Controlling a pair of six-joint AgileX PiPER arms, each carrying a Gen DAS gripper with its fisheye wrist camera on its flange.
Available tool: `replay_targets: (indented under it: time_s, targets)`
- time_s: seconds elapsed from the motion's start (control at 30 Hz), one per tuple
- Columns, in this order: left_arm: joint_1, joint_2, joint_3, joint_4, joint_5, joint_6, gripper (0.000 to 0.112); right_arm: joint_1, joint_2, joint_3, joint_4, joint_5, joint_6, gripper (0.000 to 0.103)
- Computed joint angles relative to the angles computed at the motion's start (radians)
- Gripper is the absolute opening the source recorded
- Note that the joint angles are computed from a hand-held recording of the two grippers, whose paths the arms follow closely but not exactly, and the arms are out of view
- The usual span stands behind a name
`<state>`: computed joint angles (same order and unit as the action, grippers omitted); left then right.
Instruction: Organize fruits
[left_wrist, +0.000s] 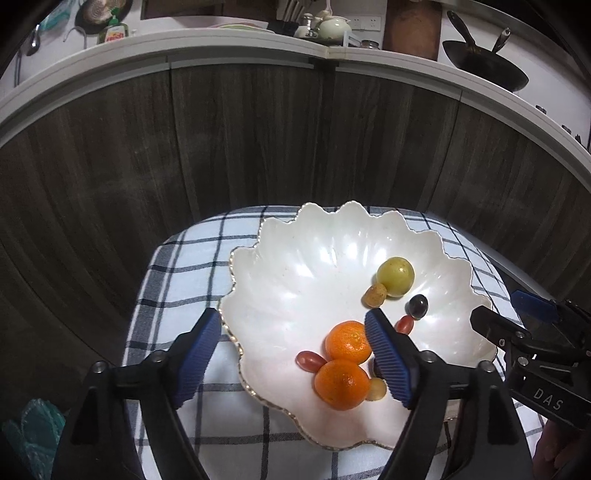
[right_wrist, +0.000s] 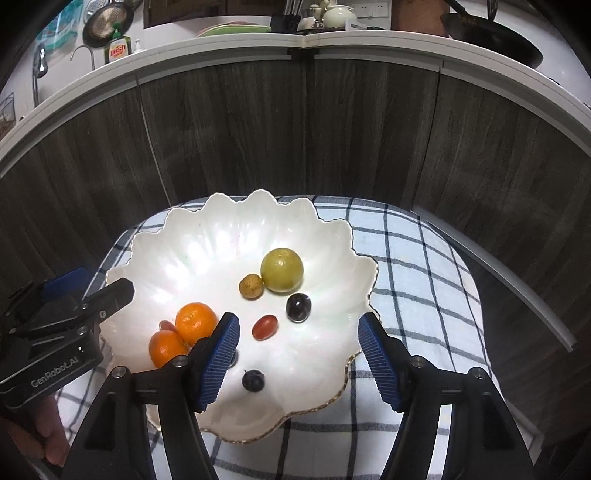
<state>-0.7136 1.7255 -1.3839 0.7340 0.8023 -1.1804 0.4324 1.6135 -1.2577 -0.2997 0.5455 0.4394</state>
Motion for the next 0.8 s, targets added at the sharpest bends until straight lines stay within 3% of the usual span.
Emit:
replay_targets:
  time_s: [0.8]
  targets:
    - [-0.212, -0.152, 0.028, 0.123, 0.245, -0.118, 0.088, 0.067, -0.249, 0.138, -0.133, 0.029, 0.144, 0.068]
